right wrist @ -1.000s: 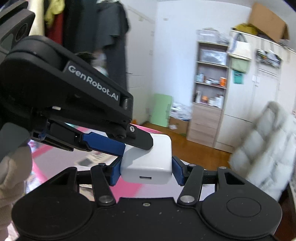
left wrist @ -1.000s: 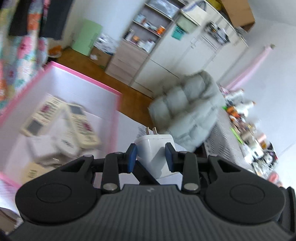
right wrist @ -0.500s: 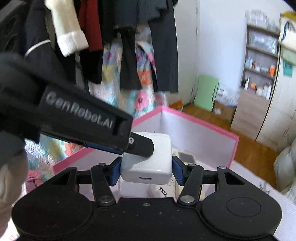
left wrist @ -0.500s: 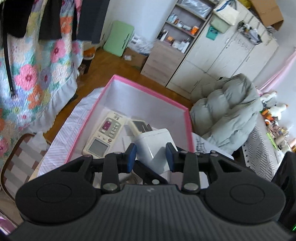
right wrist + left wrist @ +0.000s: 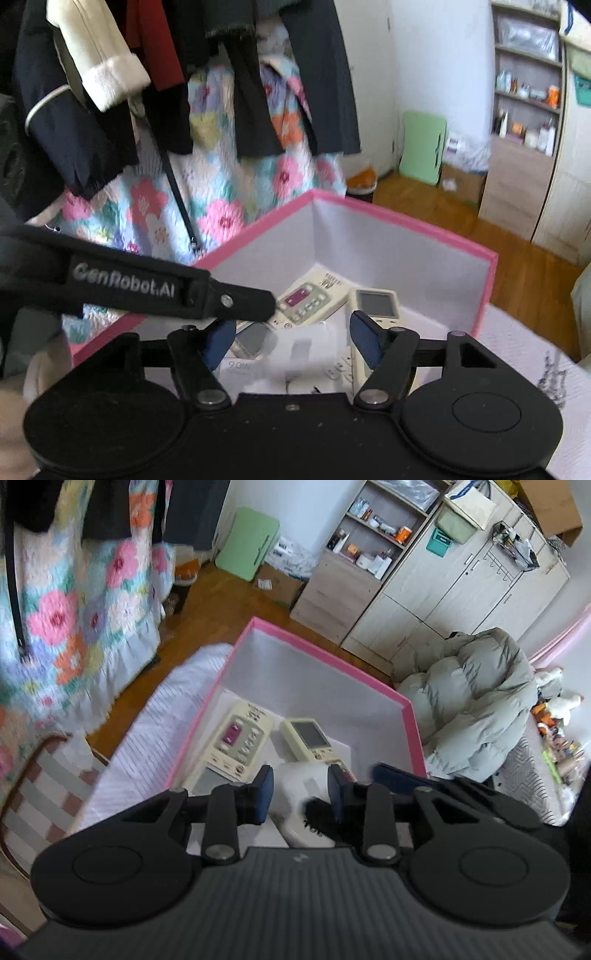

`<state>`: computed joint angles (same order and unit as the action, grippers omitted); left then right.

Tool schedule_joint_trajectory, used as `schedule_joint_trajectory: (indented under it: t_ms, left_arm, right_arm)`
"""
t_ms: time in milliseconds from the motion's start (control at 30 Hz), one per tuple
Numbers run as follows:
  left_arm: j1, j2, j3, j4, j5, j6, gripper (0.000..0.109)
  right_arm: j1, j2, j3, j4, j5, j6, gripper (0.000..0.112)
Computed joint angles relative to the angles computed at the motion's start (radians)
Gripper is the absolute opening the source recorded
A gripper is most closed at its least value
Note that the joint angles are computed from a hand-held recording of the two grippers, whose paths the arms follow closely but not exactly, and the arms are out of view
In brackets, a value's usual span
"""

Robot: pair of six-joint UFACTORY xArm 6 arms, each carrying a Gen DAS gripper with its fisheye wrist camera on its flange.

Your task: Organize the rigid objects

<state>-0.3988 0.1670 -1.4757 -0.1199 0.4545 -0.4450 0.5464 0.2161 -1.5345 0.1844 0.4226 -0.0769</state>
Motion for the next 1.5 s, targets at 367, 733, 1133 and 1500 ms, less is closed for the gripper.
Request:
schedule_joint_trajectory:
  t_ms: [367, 733, 1133, 1500]
  left_arm:
    - [-0.044, -0.16, 0.159, 0.257, -0.01, -0.154, 0.034]
    - [-0.156, -0.355, 0.308, 0.483, 0.047, -0.317, 0.045]
    - [-0.287, -0.466, 0.36, 0.725, 0.163, -0.451, 0.065]
    - [-0.367, -0.471, 0.338, 0.828, 0.27, -0.501, 0.095]
  right_arm:
    - [-0.027, -0.346, 0.406, -0.267, -0.267, 0.281, 0.073]
    - [-0.079, -0.597, 0.626, -0.609, -0.277, 0.695, 0.08]
    - [0.0, -0.755, 0.64, -0.879, 0.029, 0.912, 0.084]
    - [0.043, -0.844, 0.67, -0.948, 0.222, 1.061, 0.102]
